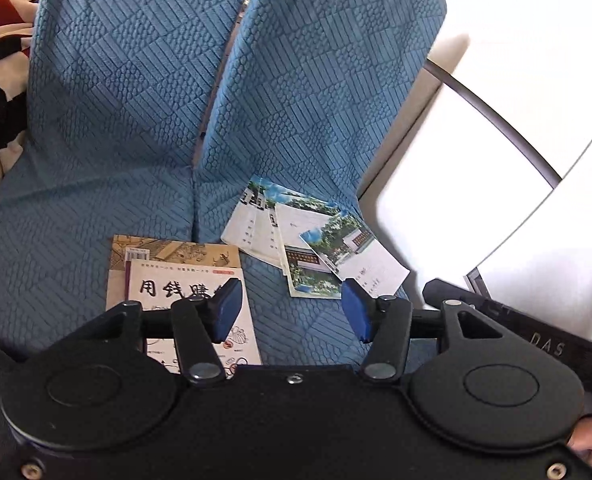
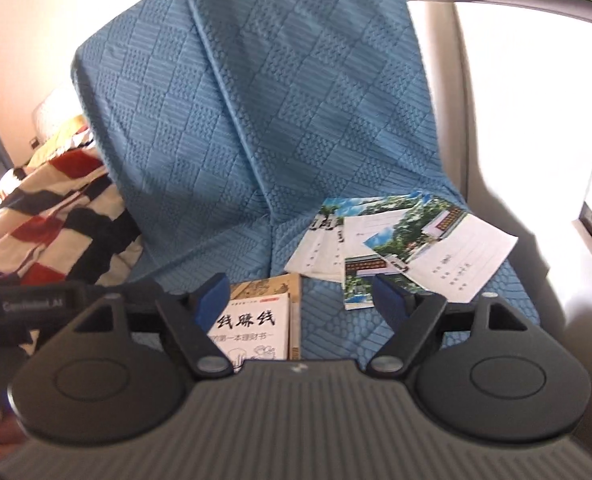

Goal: Organize objects
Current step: 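Move the left tool over the fanned school postcards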

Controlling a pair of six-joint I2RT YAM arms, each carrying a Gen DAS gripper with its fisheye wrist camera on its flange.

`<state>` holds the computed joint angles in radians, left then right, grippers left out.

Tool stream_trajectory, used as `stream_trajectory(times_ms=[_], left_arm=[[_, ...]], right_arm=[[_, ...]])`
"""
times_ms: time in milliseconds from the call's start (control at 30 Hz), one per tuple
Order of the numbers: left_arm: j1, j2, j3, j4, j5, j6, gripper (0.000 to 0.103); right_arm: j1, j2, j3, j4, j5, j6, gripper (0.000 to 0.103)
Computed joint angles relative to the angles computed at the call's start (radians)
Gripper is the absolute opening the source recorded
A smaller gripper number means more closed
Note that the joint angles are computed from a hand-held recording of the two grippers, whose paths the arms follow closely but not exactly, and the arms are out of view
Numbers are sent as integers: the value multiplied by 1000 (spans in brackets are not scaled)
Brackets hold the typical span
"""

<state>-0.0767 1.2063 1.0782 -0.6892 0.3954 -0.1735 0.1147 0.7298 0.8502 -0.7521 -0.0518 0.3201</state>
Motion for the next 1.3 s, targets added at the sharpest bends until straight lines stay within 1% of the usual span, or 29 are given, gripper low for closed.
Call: stream_trajectory(times_ms=[67,133,167,200,233,367,533,733,1000,1167,1300], left_arm=[[-35,0,-3,3,-12,-19,53],[-71,3,-8,18,-27,-45,59],[-89,4,-9,26,-38,-52,64],[-109,7,-10,35,-49,-55,67],[-129,10,-9,43,-64,-59,68],[-191,53,6,63,-88,-80,68],[-247,124,24,105,-115,-102,68],[-290,245,82,147,-140,-121,68],[-320,446,201,188,-152,-144,68],[-327,576,294,197,-150,-156,68],[-323,679,383,182,-136,-158,67]], right_arm=[[-32,-24,-8,-5,2,-8,84],[-84,-37,-10,-18,-18,-32,85],[-112,-40,-9,-26,-33,-44,86],[-142,-41,-6,-37,-45,-54,86],[-172,-41,-4,-47,-59,-66,86],[-293,-50,-15,-61,-105,-111,86],[-472,-39,-43,-58,-207,-154,86],[-599,10,-78,-13,-280,-181,86],[-663,113,-141,125,-313,-153,85],[-606,185,-136,191,-299,-145,82],[-534,280,-117,242,-267,-157,80]])
